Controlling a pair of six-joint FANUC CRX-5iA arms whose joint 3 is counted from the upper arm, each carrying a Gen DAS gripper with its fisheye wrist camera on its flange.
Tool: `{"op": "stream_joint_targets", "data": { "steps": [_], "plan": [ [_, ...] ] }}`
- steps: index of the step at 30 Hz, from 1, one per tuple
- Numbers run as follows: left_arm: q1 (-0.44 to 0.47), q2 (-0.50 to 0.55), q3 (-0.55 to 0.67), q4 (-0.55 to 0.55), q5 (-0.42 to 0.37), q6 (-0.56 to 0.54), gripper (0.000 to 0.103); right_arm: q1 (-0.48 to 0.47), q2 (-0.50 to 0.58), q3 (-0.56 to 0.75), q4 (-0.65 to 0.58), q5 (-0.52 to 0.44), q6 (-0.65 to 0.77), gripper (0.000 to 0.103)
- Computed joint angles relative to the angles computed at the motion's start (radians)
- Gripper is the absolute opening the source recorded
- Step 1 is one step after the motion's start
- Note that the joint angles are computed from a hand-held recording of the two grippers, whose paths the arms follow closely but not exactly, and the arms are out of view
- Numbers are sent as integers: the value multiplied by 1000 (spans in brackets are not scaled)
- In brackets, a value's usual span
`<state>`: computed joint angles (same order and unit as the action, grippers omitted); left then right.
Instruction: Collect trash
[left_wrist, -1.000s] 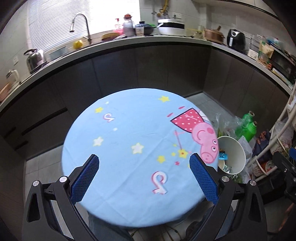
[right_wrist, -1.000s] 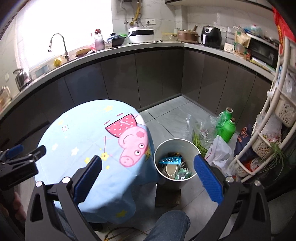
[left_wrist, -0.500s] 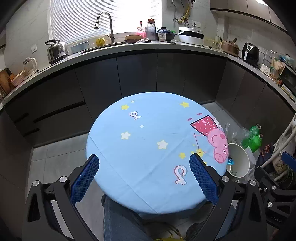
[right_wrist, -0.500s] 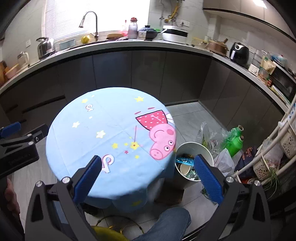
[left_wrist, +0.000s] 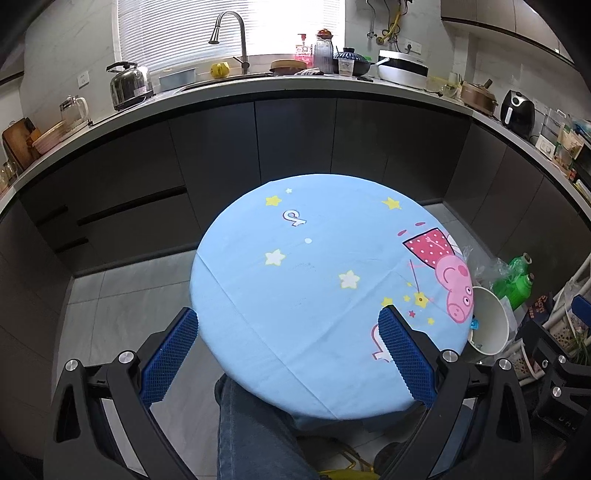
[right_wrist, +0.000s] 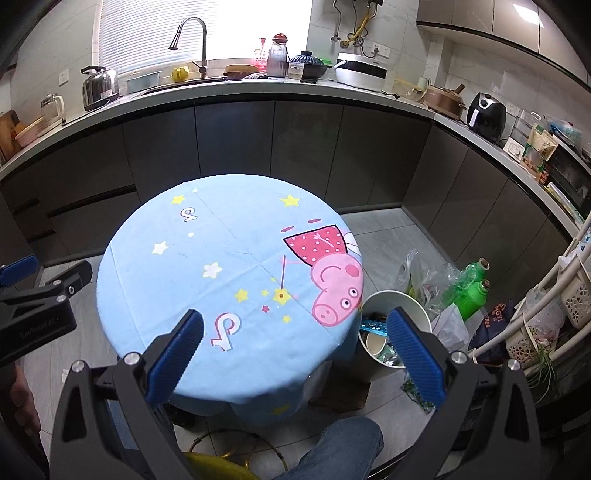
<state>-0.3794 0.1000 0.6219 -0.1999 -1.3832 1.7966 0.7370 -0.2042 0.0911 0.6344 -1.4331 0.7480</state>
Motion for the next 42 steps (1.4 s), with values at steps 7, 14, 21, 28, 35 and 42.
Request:
{"op": "stream_joint_targets", "data": {
  "steps": [7,14,21,28,35,42],
  "plan": [
    [-3,14,9,5,-7,-6,94,-13,2,0,-12,2,2,100],
    [-3,19,12,8,-7,-10,94,-18,-1,1,-18,2,3,100],
    [-3,18,11,9,-8,-11,95,-23,-2,0,-23,3,3,100],
    [-10,17,9,9,-6,-13,94,-27,-6,-4,-25,5,1,100],
    [-8,21,12,15,-6,-15,95,-27,-5,-3,-25,4,2,100],
    [-4,23,11,24,-5,-19,95,-27,-6,-4,-25,5,2,100]
  ]
}}
